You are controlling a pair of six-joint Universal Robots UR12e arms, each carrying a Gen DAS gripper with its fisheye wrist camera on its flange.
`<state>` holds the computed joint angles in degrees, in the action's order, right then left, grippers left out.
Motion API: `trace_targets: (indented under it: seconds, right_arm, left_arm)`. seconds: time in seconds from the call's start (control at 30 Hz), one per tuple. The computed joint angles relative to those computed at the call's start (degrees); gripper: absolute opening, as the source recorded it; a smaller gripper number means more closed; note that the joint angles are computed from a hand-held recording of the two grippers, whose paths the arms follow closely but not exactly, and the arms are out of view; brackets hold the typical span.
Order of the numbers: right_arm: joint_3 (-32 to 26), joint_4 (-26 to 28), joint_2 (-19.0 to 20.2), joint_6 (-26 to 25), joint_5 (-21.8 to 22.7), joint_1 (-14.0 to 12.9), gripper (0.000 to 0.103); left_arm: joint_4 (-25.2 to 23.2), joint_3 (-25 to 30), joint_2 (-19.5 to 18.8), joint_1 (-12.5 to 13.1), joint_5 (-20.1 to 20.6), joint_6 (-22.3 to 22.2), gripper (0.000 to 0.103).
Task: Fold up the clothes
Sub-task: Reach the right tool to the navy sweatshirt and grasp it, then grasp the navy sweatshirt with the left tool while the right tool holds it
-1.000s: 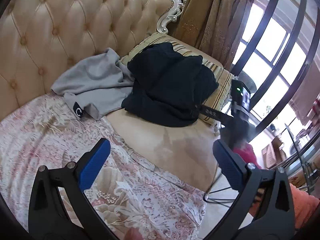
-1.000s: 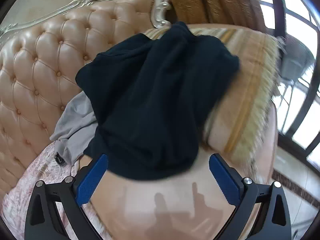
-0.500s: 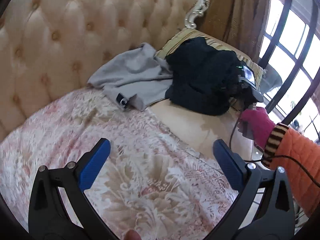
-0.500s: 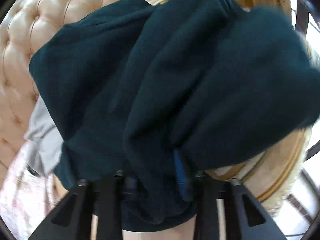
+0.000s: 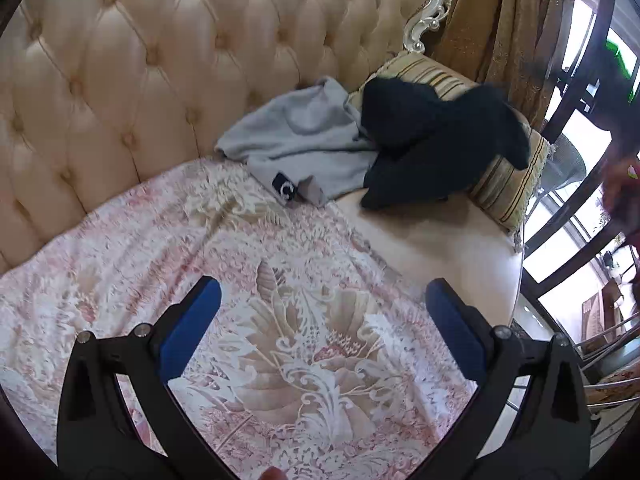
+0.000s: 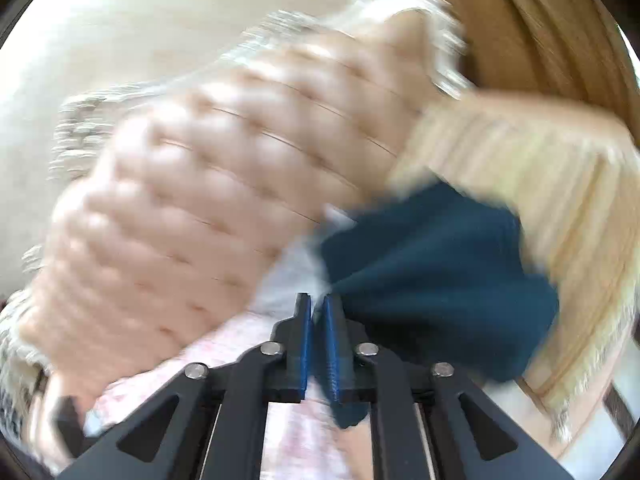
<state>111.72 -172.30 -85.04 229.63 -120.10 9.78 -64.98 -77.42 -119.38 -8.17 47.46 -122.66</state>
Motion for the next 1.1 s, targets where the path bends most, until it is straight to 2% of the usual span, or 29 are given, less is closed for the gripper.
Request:
trace_targets:
  seconds: [0.07,0.1,0.2,0.23,0.27,0.3,0.33,0.37,0.4,0.5,0.6,0.7,0.8,0.87,0.97,1.03,1.1]
  right_arm:
    - [-5.1,1.6,0.7,-4.9,-2.5,2.1,0.0]
    - [-7.7,4.6,1.3,-5.8,-4.9,3.2,0.0]
    - [-10.1,16.7,1.1,-0.7,-6.5,4.0,0.004]
    - [-9.4,19.8,0.7,1.9,-6.1,3.9,0.01]
    - [-8.0,22.3,0.3,4.8,-5.2,3.6,0.029]
    - [-6.7,24.7,-0.1,7.5,-4.1,3.2,0.042]
    - [-5.3,26.0,-0.2,10.5,-3.3,2.9,0.07]
    - [-3.8,26.6,0.0,13.7,-2.6,2.6,0.078]
    - [-1.6,25.3,0.0,16.4,-0.9,2.0,0.078]
    - [5.4,16.9,-0.6,21.6,3.8,0.4,0.078]
    - [9.0,15.2,-0.8,25.4,5.0,-1.2,0.078]
    - [14.9,6.1,-1.1,29.6,9.2,-3.2,0.078]
    - [16.8,4.4,-0.3,30.7,11.0,-5.2,0.078]
    - [18.1,0.9,0.8,29.8,12.0,-6.5,0.078]
    - [18.3,-2.3,2.6,26.6,10.8,-7.5,0.078]
    - [17.2,-0.4,3.0,23.4,9.8,-7.7,0.077]
    - [16.5,0.8,3.5,21.0,8.8,-7.8,0.076]
  left_arm:
    - [0.5,-0.7,1.1,-0.2,-0.5,1.2,0.103]
    - [0.1,-0.8,1.6,-0.3,-0.1,2.1,0.103]
    - [-3.8,-1.3,3.3,1.1,-1.5,5.2,0.103]
    - [-3.9,-1.9,3.8,1.8,-2.5,6.3,0.103]
    - [-1.6,-3.1,4.3,2.2,-2.4,5.8,0.103]
    - [2.8,-4.7,4.8,2.6,-1.5,4.3,0.103]
    - [5.5,-5.6,4.9,2.7,-0.5,3.4,0.103]
    - [7.4,-6.0,4.7,2.5,0.7,3.1,0.103]
    - [8.3,-5.9,4.4,1.9,2.5,2.5,0.103]
    - [3.8,-3.7,2.7,0.0,2.7,1.3,0.103]
    - [-2.3,0.2,-0.1,-3.2,3.6,-1.4,0.103]
    - [-5.7,4.0,-3.1,-6.9,5.1,-5.9,0.103]
    - [-6.4,6.4,-4.9,-9.9,5.4,-8.9,0.103]
    - [-4.8,7.1,-5.4,-11.5,5.2,-9.8,0.103]
    - [3.1,7.2,-6.3,-14.1,8.1,-13.8,0.102]
    - [7.4,7.6,-7.3,-15.5,10.9,-15.7,0.102]
    - [9.8,8.4,-8.4,-16.3,12.4,-16.9,0.102]
